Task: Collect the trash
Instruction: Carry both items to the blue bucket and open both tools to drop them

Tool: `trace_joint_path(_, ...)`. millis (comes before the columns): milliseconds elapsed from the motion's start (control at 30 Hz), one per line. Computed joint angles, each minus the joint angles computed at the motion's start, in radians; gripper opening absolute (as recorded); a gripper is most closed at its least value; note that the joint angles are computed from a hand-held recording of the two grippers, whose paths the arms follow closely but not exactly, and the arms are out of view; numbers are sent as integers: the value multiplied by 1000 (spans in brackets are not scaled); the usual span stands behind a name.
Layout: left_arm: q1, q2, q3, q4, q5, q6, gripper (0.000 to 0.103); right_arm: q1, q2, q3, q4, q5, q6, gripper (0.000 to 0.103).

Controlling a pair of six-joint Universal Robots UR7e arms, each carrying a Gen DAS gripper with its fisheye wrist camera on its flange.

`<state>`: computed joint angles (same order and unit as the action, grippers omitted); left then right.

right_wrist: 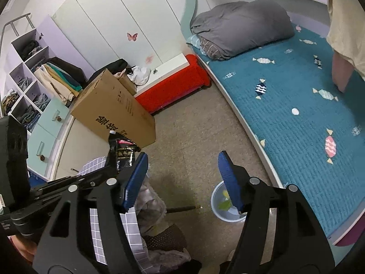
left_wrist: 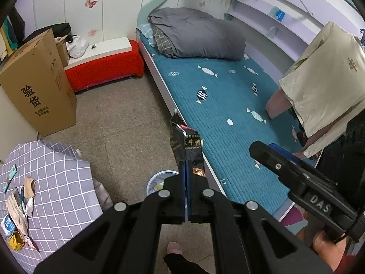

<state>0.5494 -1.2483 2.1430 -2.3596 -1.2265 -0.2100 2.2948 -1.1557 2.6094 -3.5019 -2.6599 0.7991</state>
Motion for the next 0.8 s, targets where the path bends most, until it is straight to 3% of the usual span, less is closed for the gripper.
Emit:
trace_joint_path(300,-15,32,-4,-16,-23,14,1,46,-54,1,145,-71,74,66)
trace_joint_path(633,-38,69,-12,-52,-45,23,3,106,-133,14,353,-172,256,67)
trace_joint_path(667,-42,72,-12,-60,-41,21,6,111,-140,16,370,-178,272,67)
trace_joint_path(733,-47,80,-16,-56,-28,7,37,121,-161,19,421,-190,314,67)
trace_joint_path(767,-50,81,-14,-64,-23,1,58,125,-165,15,441,-192,329,67)
trace_joint_path(800,-53,76,-4,-89,-15,1,60,127,-170,14,457,-192,340,67)
